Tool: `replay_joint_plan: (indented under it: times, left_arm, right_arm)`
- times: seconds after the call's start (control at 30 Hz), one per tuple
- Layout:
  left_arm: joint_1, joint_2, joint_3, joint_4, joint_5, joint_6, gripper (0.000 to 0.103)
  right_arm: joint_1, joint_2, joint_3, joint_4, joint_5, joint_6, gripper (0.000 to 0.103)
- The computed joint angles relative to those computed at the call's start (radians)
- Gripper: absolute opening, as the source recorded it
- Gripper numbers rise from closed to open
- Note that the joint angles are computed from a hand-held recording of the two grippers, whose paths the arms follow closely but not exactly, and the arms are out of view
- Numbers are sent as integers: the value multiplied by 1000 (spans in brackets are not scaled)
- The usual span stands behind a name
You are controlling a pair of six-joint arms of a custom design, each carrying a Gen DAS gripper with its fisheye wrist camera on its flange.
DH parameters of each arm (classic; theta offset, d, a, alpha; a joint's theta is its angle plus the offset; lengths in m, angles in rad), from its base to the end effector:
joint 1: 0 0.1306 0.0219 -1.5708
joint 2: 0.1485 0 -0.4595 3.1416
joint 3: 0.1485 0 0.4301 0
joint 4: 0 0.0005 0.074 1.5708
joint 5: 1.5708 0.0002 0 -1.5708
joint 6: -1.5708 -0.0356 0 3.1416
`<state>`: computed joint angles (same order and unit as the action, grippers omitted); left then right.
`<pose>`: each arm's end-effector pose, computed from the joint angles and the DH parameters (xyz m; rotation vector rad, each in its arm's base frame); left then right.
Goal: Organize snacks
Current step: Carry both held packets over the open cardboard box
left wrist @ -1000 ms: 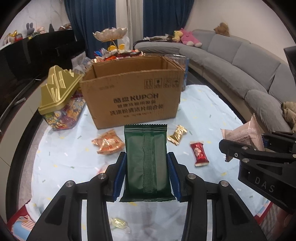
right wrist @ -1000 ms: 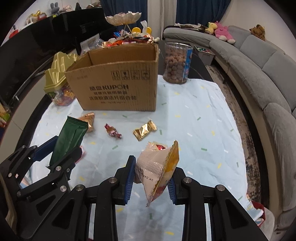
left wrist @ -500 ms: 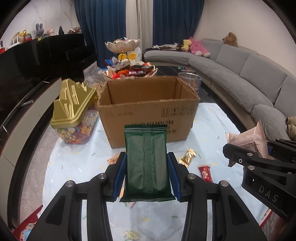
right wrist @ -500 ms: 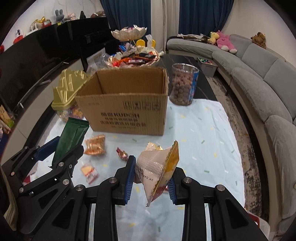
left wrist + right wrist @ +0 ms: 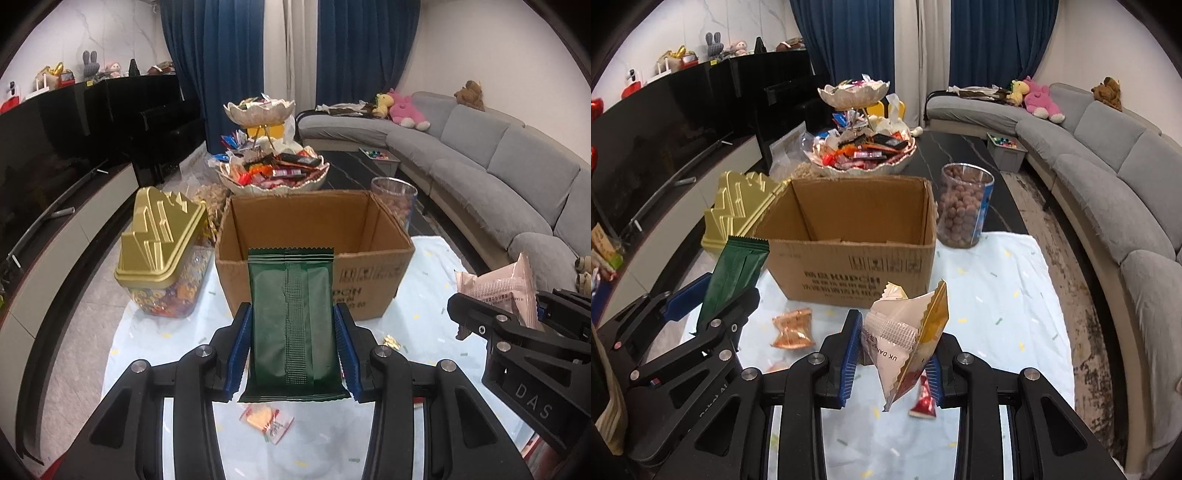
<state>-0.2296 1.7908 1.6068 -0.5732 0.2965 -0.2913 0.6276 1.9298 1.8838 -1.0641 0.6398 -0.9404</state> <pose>0.6681 -0.1673 0.4062 0.7362 2.1870 -0.3132 0.5958 0.4053 0.4205 0.5514 2.3139 -0.1636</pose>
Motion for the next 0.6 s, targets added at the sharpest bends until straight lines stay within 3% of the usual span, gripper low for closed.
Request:
replay_joint_plan:
  times: [0.6]
  left_arm:
    - [-7,85,174,-53,-6,37,43]
  right_arm:
    - [-36,42,121,0,44,72,33]
